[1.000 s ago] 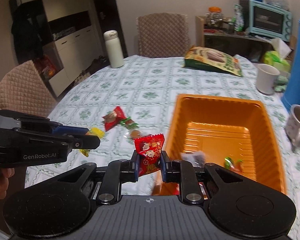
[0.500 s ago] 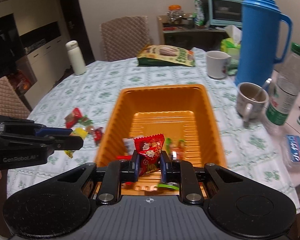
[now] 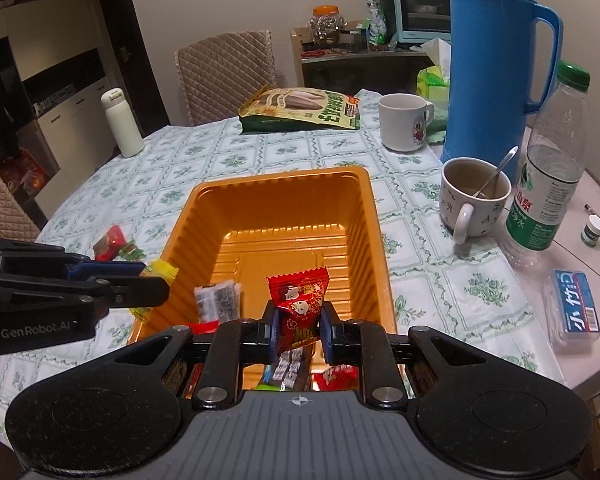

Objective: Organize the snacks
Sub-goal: 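Carry both candies over the orange tray and lower them inside, then open the left gripper, then the right gripper, releasing candies into the tray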

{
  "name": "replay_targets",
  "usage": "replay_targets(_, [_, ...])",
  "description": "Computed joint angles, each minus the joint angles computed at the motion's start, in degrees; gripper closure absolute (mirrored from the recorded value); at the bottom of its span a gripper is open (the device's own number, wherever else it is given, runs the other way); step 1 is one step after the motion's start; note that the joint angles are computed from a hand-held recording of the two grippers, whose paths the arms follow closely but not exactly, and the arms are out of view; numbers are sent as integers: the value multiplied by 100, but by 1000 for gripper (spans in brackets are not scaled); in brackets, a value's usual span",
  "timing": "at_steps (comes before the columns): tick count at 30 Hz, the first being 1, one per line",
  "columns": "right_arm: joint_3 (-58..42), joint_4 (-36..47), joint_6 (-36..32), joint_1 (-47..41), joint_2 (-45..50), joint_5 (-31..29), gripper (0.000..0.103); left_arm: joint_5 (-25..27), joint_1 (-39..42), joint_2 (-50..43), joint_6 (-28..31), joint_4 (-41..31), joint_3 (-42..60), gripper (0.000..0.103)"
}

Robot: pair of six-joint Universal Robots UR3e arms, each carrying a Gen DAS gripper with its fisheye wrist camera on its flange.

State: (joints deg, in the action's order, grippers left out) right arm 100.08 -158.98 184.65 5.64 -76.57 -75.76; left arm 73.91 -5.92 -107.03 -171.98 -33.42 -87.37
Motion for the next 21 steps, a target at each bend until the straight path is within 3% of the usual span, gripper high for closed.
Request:
replay_targets(8, [-557,-96,-30,-208,688,308,82,410,-262,-1006,-165,-218,1236,84])
replay_targets(21, [-1291,15,-94,-298,1353,394,82,606,-383,-2005,-215,-781,2625,84])
